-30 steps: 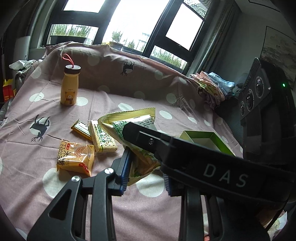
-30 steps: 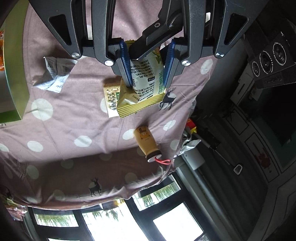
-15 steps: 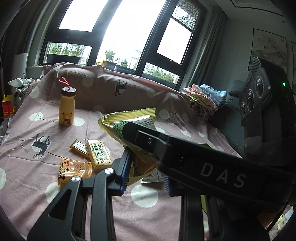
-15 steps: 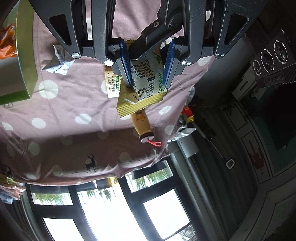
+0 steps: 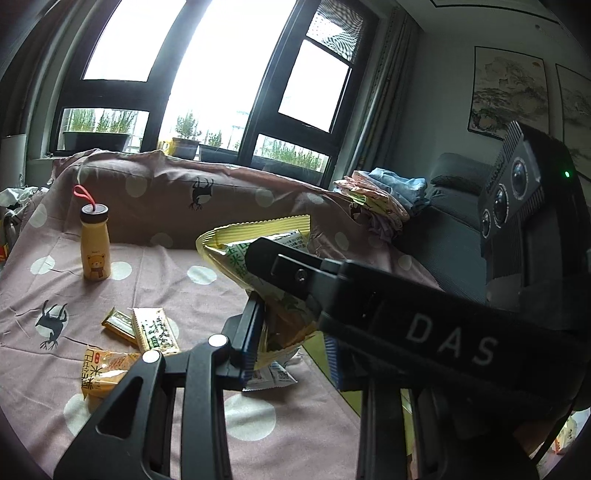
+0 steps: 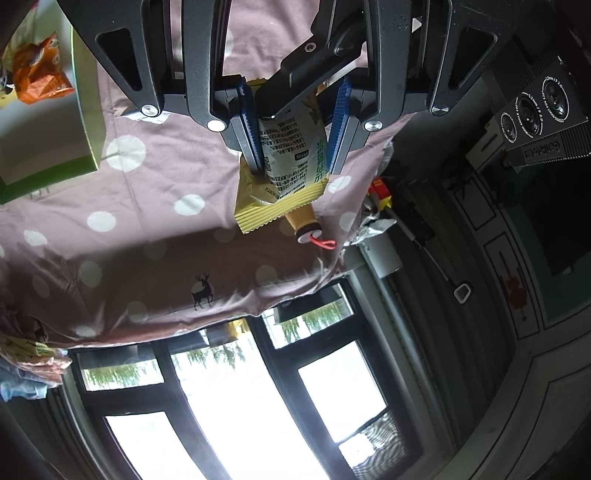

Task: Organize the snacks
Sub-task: 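Carry the cookie packet with the right tool over the box and lower it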

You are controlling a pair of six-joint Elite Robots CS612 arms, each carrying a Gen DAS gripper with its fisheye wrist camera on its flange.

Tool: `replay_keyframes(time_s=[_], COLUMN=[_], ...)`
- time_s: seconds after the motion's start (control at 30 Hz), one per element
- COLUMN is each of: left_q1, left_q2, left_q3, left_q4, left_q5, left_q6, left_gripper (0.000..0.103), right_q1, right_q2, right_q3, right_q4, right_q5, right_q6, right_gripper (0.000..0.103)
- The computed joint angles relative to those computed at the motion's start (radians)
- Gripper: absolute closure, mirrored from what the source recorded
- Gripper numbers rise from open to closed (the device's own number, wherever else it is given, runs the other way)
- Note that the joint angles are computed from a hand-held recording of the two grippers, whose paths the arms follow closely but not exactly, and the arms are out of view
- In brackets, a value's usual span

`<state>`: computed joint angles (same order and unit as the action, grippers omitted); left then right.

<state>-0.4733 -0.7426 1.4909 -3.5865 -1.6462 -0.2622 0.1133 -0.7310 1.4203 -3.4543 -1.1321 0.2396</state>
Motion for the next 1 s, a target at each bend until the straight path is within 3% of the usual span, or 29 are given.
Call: replay_keyframes(time_s=[0.3, 0.77, 1.0], left_q1=[-0.021, -0.05, -0.051], left_q2=[0.029, 0.087, 0.113], left_q3=[-0.079, -0.206, -0.263], left_q4=[0.07, 0.202, 0.293], left_q5=[-0.078, -0.164, -0.229], left_q6=[0.07, 0.178, 0.192], left_gripper=[0.074, 0.074, 0.074], right_q1=[-0.039, -0.092, -0.109], right_q2=[-0.009, -0.013, -0.014], right_q3=[0.031, 0.068, 0.08], right_q4=[-0.074, -0.105, -0.082], right_q5=[-0.055, -0.13, -0.163], right_q6=[0.099, 0.255, 0.314], right_gripper=[0.065, 0.065, 0.065])
